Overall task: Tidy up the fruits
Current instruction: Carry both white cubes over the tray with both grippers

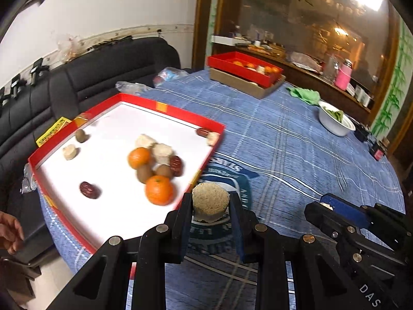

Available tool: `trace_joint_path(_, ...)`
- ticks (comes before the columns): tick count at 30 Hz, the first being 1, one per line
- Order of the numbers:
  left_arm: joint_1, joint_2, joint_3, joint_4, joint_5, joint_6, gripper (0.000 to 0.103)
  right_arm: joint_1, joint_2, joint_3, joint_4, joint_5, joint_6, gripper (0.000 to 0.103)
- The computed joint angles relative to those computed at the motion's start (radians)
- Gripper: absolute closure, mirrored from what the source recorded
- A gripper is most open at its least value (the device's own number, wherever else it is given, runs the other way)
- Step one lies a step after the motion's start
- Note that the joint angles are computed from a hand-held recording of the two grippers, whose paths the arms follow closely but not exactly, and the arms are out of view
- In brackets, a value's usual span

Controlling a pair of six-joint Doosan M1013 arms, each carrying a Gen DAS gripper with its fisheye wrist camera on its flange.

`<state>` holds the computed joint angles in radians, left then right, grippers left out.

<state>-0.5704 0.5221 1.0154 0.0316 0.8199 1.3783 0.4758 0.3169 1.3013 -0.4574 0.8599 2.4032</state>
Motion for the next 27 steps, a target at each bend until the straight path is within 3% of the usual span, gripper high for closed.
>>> trace_joint_path(15,0.052,0.035,-0.065,0.124,0.038,-0.15,0.076,-0.001,0.124,-0.187,0.092,-0.03,-0.182,0.081)
trace_joint_path(27,0.089,0.111,-0.178,0.178,0.123,-0.205,0.076,-0.019,0.246,-0.361,0.19,0.005,-0.299,0.081)
